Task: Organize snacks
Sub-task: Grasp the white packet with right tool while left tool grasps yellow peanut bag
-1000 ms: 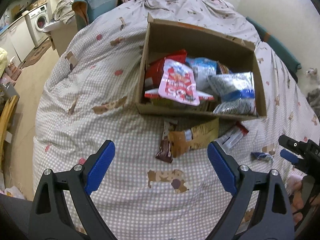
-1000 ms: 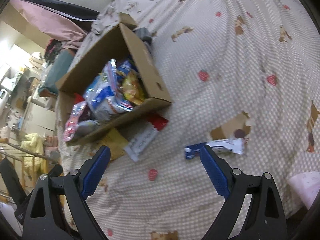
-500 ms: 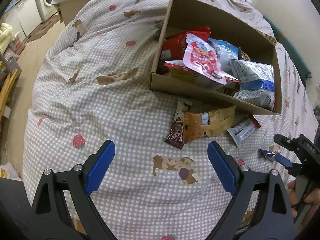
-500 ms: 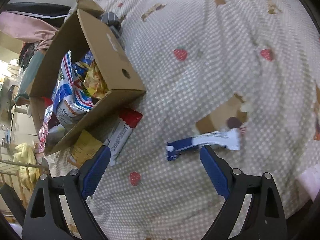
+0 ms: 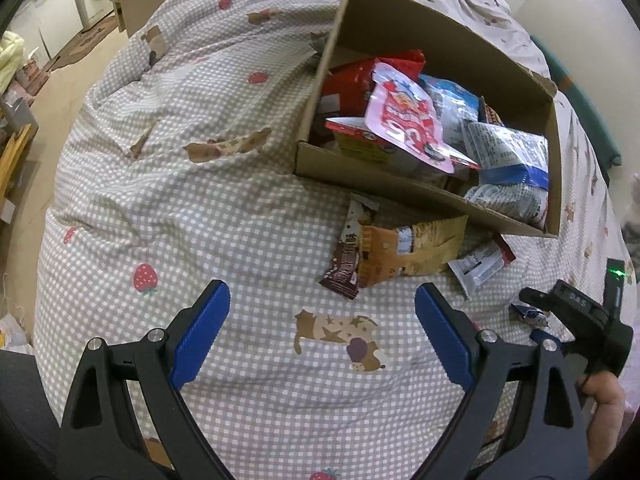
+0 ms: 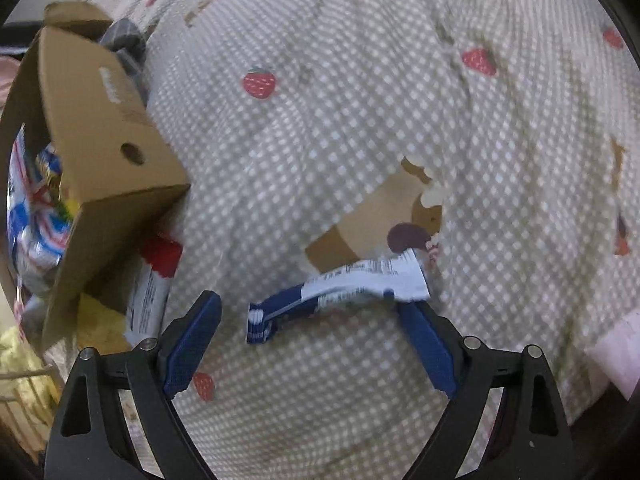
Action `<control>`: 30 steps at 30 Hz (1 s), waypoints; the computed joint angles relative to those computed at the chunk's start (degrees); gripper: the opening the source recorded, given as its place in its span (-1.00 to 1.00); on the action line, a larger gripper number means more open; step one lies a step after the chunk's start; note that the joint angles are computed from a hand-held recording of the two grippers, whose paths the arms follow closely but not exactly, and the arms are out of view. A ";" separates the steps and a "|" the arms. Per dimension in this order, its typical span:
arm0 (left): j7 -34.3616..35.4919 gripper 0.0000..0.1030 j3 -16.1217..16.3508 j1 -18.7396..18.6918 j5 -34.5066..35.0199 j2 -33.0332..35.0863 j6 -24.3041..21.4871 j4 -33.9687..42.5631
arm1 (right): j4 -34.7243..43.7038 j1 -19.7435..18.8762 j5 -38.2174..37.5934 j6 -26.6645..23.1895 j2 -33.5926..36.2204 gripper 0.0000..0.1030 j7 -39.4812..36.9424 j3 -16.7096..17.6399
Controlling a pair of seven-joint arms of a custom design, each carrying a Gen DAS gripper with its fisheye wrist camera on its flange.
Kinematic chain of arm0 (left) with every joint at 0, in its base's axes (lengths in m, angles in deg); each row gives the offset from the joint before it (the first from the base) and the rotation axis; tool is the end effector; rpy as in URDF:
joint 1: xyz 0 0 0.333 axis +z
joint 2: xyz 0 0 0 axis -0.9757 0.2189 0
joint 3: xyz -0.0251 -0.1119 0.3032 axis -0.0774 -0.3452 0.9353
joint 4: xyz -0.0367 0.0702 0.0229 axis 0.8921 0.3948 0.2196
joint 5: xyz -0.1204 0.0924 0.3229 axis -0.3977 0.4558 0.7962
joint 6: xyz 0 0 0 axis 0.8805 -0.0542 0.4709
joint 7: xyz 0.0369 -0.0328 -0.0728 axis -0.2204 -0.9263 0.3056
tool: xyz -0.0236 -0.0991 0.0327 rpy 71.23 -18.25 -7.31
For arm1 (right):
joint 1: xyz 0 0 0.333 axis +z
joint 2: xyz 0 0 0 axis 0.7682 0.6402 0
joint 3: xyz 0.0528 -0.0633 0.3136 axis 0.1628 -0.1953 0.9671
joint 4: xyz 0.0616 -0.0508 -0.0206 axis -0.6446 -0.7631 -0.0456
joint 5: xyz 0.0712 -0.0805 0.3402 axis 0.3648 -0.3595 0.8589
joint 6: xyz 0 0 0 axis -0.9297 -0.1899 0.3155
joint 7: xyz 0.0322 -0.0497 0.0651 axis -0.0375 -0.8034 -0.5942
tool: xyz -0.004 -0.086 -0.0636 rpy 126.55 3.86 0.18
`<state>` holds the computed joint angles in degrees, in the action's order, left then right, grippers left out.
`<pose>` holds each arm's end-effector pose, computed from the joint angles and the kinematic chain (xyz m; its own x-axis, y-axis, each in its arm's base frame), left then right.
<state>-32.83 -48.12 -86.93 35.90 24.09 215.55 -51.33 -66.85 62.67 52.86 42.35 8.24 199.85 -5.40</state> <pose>0.5505 -0.1877 0.5714 0.3138 -0.9252 0.2136 -0.8549 -0.3732 -0.3605 0.6380 0.1986 0.4996 -0.4001 -0.8711 -0.2848 -0.9020 0.4293 -0.0458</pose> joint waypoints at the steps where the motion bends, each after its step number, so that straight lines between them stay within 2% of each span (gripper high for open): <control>1: 0.19 0.79 -0.07 -0.07 -0.05 0.17 0.09 0.20 | 2.00 0.09 -0.71 -1.22 1.40 0.43 -0.34 -0.10; 2: 0.27 0.79 -0.10 -0.14 0.13 0.27 0.17 0.35 | 2.98 0.25 -1.34 -1.81 2.10 0.33 -0.63 -0.15; 4: 0.11 0.79 -0.01 -0.22 0.95 0.15 0.19 0.35 | 3.85 0.57 -2.82 -2.46 2.58 -0.05 -0.75 -0.51; 9: -0.94 0.79 0.20 0.04 2.01 -0.33 -0.23 -0.36 | -0.42 -0.64 -3.10 1.58 -0.50 -0.52 -2.69 -0.82; 13: -1.15 0.78 0.13 0.11 2.73 -0.44 -0.84 -0.83 | -8.00 -2.77 0.17 7.51 -6.02 -0.65 -5.30 -0.83; 16: -0.46 0.78 0.02 0.07 3.42 -0.45 -0.22 -1.25 | -12.40 -3.29 1.26 12.62 -9.87 -0.66 -7.18 -1.15; 19: 2.13 0.78 -0.20 -0.09 3.28 0.26 0.76 -0.98 | -14.63 -3.05 1.68 17.16 -12.56 -0.66 -11.64 -0.78; 20: 2.99 0.78 -0.29 -0.29 3.62 0.81 0.47 -0.38 | -14.89 -3.48 4.96 18.02 -12.77 -0.66 -14.73 -0.08; 21: 4.04 0.78 -0.34 -0.47 3.66 1.37 0.34 0.19 | -15.25 -3.79 8.00 18.08 -12.99 -0.66 -17.52 0.47; 26: 11.07 0.78 -0.38 -1.28 1.57 6.24 -0.28 5.32 | -13.84 -3.10 12.30 16.49 -11.89 -0.66 -21.93 0.83; 30: 14.89 0.65 0.17 -2.04 -0.58 10.08 -0.02 9.31 | -13.56 -1.70 12.64 16.70 -12.03 -0.66 -21.07 0.95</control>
<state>-17.94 -47.95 -88.97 35.32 34.18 215.53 -42.02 -80.41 60.97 65.50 59.04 -3.79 178.79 -4.45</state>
